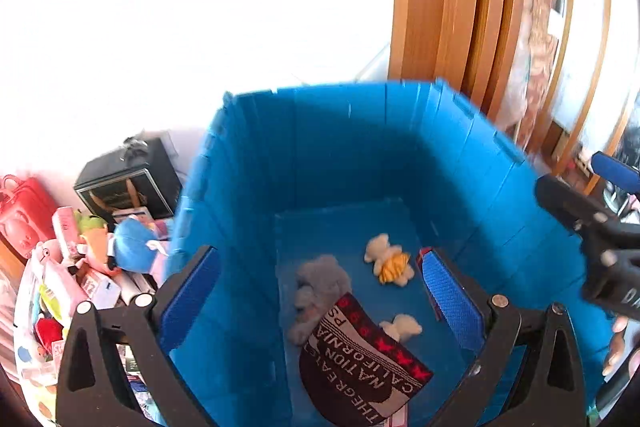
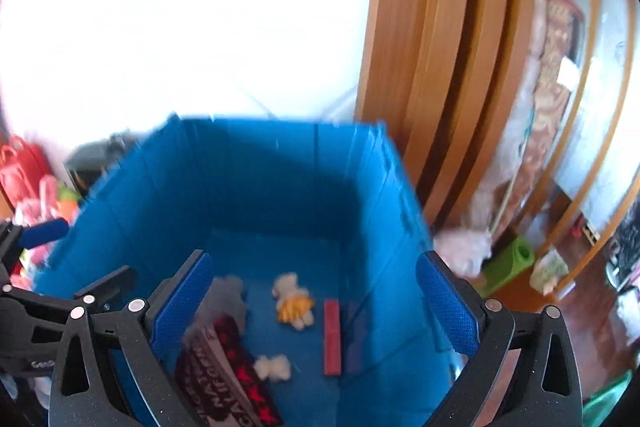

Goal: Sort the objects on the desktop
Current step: 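Withdraw both grippers from the crate back toward the heap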

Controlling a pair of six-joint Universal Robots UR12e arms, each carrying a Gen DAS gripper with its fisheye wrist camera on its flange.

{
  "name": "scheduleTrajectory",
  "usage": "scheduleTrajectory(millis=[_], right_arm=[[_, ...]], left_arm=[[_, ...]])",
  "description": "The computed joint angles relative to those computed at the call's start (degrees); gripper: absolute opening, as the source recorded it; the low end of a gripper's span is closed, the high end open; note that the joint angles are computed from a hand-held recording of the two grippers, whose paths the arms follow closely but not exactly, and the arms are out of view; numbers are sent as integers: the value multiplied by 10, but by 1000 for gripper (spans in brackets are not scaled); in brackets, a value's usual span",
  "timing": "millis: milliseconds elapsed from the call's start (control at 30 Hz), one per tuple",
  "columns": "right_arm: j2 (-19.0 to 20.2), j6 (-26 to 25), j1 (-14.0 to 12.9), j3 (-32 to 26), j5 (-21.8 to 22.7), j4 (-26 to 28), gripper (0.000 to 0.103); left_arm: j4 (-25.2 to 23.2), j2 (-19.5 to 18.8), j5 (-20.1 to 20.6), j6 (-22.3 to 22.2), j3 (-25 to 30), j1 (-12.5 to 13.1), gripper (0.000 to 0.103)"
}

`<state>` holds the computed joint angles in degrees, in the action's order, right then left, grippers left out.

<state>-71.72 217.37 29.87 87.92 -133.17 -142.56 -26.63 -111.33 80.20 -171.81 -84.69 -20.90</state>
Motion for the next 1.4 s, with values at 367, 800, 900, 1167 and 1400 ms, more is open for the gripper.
scheduleTrajectory(millis=[367,800,900,1167,1400], right_arm=[[27,-74,68,-16,-89,-170,103],[136,-149,132,-159,-65,-186,103],[174,-152,148,-214,-58,-167,103],[269,-124,175,-356,-21,-69,103],[316,-46,186,-417,2,26,103]], left_arm=[[155,86,-17,-32,-120,55,103],[190,158,-43,-39,-221,188,103],[187,167,-58,-30,-241,227,103],[161,172,-85,23,-279,316,103],[121,154,-98,81,-288,359,103]])
